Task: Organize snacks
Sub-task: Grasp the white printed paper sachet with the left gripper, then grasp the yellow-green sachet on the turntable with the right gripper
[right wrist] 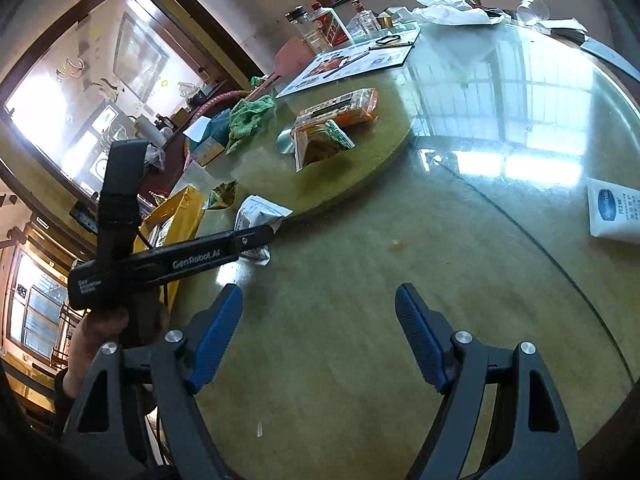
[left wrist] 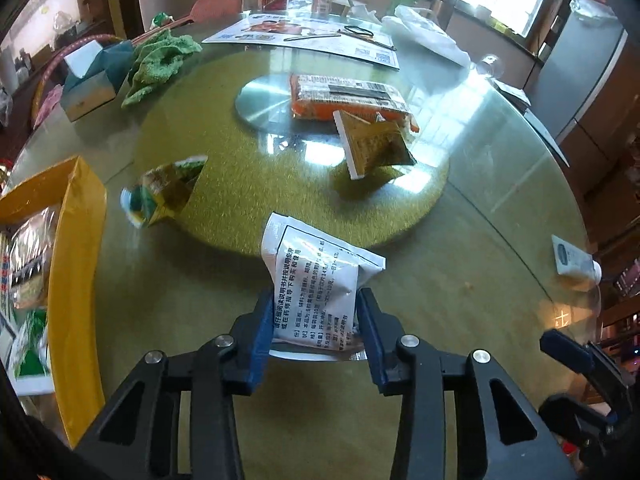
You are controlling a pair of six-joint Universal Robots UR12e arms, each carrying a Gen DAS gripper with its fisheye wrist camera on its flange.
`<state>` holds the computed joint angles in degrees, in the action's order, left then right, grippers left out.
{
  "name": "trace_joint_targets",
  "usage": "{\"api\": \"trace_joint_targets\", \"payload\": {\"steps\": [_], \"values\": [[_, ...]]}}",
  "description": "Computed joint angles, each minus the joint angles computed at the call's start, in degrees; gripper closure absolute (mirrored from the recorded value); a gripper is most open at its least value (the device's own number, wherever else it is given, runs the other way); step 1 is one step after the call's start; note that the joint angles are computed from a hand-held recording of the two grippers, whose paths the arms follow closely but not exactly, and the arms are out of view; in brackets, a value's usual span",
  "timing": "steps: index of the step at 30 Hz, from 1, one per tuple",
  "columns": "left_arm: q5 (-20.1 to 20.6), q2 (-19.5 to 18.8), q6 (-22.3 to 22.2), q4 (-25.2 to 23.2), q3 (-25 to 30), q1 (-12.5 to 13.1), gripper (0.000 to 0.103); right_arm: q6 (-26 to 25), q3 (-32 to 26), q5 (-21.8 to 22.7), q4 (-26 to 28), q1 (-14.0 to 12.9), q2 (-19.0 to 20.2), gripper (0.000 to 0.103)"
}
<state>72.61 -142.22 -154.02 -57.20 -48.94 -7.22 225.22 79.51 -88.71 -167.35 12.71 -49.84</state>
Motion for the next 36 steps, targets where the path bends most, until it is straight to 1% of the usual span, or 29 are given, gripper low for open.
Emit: {"api": "trace_joint_targets", "payload": {"steps": [2,6,9,12,18,22,26,32,36], "values": [[-0.9,0.5,-0.6,0.1,-1.1,0.3,0.065,-0.2,-0.2,0.0,0.2,0.0,0.1,0.024],[-3.7,2.9,-1.9,1.2,-5.2,1.7,0.068,-0.7,-0.9,0.4,0.9,0.0,0.3,0.024],[-5.7,4.6,-2.7,2.2,-8.1,2.8,0.07,-1.3,-2.3,1.7,1.4,-0.3,1.1,0.024],[-6.0,5.6,-3.0,3.1,-9.9,3.2,0.071,-3.1,-5.2,2.7,4.1,-0.6,2.4,0.024],[-8.8,7.5,-3.6,3.9,-13.1,4.5,0.072,-5.7,-10.8,4.5,8.9,-1.2,5.0,0.024],[-10.8,8.2,-3.9,4.1,-13.8,5.0,0.072,-6.0,-14.1,4.9,11.6,-1.8,6.7,0.024],[-12.7,8.7,-4.4,4.4,-14.4,5.4,0.072,-5.6,-16.3,5.1,13.1,-2.3,7.7,0.024],[-14.2,9.4,-5.7,5.6,-15.1,6.1,0.072,-3.5,-18.7,5.8,13.5,-3.6,9.0,0.024],[-14.8,9.5,-6.3,5.9,-15.2,6.6,0.072,-2.3,-21.4,6.6,14.4,-4.4,10.7,0.024]]}}
